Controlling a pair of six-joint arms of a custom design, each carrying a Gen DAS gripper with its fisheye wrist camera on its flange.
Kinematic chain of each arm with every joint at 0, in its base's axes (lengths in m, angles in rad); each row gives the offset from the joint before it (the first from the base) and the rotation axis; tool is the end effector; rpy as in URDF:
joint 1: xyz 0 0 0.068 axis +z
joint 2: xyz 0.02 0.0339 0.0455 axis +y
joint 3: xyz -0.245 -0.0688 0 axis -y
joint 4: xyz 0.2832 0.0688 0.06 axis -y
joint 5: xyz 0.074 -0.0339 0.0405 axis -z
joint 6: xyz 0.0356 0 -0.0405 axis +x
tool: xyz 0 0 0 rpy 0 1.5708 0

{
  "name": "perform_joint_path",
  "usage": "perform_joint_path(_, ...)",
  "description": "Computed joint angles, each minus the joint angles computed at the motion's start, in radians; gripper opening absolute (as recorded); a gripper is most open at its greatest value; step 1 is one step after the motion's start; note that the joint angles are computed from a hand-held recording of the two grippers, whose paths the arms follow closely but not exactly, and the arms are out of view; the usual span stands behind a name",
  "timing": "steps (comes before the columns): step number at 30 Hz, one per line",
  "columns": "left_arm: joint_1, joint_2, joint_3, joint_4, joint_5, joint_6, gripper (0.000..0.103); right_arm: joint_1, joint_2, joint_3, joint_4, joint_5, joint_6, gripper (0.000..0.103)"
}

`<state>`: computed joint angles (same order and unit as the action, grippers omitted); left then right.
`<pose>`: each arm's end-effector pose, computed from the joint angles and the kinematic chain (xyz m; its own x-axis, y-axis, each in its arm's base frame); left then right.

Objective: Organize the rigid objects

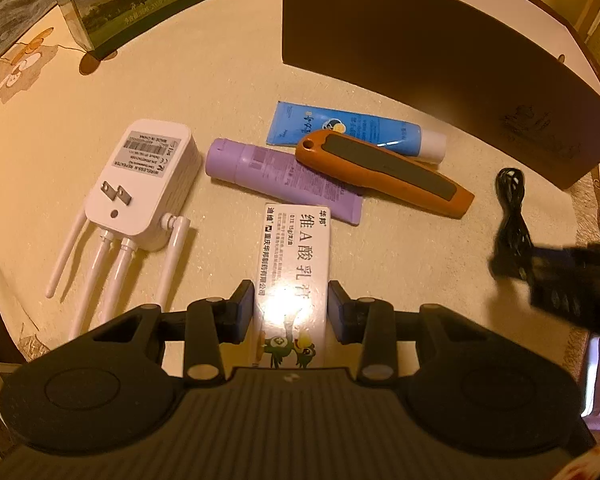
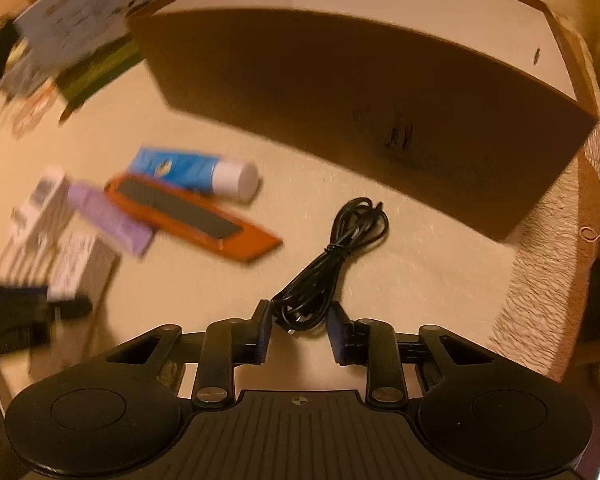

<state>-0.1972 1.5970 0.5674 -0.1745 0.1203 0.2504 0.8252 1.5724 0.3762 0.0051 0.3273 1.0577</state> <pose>0.2570 -0.0557 0.0445 -0.8282 0.4163 -0.3751 0.4562 0.8897 -0.0197 0.1575 0.1537 0.0169 -0.8450 0.3010 -0.4421 0.2471 0.9528 0.1763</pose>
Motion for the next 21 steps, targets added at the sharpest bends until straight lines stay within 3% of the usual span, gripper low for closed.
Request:
perform_joint_path(3,0.001,-0.013,-0.013,-0.002,0.005,0.008,0.034,0.079,-0.056,-0.049,-0.037,-0.001,0.031,0.009)
perform_joint_path(7,-0.002,-0.029,-0.030,-0.012,0.002,0.005,0.034,0.144,-0.158,-0.114,-0.076,-0.015,0.167,0.010)
perform_joint_path(8,-0.001,-0.031,-0.031,-0.016,0.002,0.002,0.034,0.150,-0.183,-0.128,-0.077,-0.017,0.203,0.012)
perform_joint_path(10,0.001,-0.031,-0.033,-0.019,0.002,-0.002,0.034,0.156,-0.219,-0.129,-0.108,0.006,0.244,0.028)
perform_joint_path(11,0.000,-0.028,-0.030,-0.020,0.001,-0.001,0.035,0.156,-0.229,-0.122,-0.125,0.027,0.251,0.043)
perform_joint_path(12,-0.001,-0.027,-0.029,-0.021,-0.002,0.000,0.035,0.156,-0.221,-0.107,-0.139,0.054,0.255,0.050)
perform_joint_path(16,0.002,-0.021,-0.027,-0.019,-0.003,0.006,0.036,0.080,-0.164,-0.051,-0.131,0.080,0.171,0.051)
perform_joint_path(21,-0.001,0.001,-0.021,-0.006,-0.010,0.006,0.036,-0.021,-0.048,-0.009,-0.033,0.079,0.060,0.048)
